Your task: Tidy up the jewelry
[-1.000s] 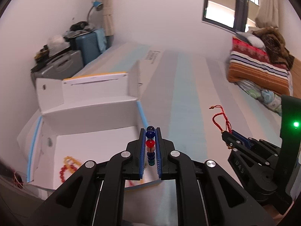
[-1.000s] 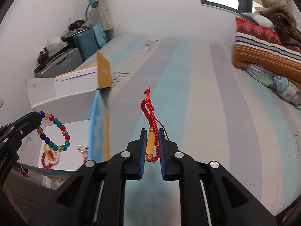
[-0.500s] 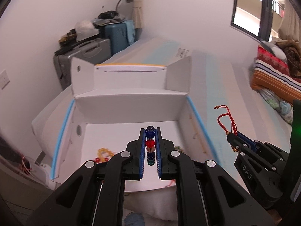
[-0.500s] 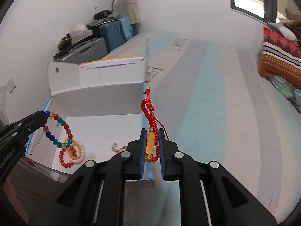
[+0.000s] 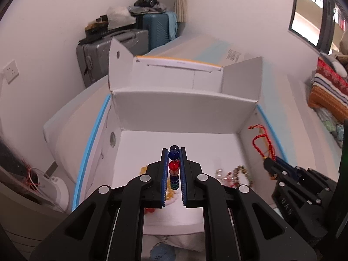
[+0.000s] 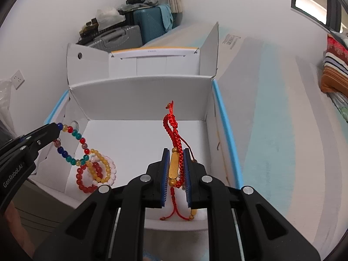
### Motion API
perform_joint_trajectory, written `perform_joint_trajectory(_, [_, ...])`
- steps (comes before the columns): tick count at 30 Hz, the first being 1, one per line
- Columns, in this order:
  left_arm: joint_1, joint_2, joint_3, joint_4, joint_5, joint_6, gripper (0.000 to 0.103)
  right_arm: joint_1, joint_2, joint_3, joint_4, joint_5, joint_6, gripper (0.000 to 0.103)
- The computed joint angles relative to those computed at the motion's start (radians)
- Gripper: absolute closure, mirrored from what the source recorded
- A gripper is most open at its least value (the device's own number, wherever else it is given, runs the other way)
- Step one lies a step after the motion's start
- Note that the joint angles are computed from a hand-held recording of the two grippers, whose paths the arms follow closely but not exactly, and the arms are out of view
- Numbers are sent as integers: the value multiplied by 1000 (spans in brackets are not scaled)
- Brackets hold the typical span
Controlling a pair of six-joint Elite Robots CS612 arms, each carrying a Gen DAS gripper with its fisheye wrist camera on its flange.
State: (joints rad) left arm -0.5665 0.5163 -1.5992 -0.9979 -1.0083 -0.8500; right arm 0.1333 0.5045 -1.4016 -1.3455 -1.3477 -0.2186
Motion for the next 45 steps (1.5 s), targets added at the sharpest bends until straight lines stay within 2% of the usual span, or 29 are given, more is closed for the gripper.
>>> perform_joint_trajectory(12, [32, 13, 23, 49, -56, -16, 94, 17, -17, 74, 35, -26, -13, 91])
perform_joint_trajectory(21, [32, 16, 14, 62, -40, -22, 92, 19, -22, 91, 36, -14, -13, 88])
perform_joint_trajectory(23, [30, 15, 10, 60, -30, -27, 91, 18, -20, 86, 35, -9, -11, 83])
perform_joint_trajectory(25, [28, 15, 2, 57, -25, -34, 90, 16, -20, 81, 31, -2, -4, 71])
perform_joint_trajectory(26, [27, 15, -2, 55, -23, -35, 84, 15, -19, 78, 27, 2, 0, 69])
perform_joint_trajectory(27, [25, 16, -6, 54, -18, -39, 72, 14, -18, 75, 25, 6, 1, 64])
perform_joint_trajectory(29, [17, 17, -17, 55, 9, -48, 59, 13, -18, 68, 21, 10, 11, 52])
perform_joint_trajectory(31, [12, 18, -28, 54, 26, -50, 53, 9, -16, 58, 16, 24, 26, 41])
perform_joint_trajectory(33, [5, 18, -39, 60, 45, -57, 36, 5, -13, 43, 5, 29, 33, 33])
perform_joint_trajectory(37, [-10, 20, -65, 74, 88, -65, 21, -3, -5, 10, -20, 40, 50, 20])
perform_joint_trajectory(41, [-22, 22, -85, 90, 118, -72, 9, -10, 6, -26, -51, 51, 69, 11])
perform_joint_trajectory(45, [-37, 26, -112, 112, 148, -85, 6, -13, 20, -69, -77, 43, 82, 8])
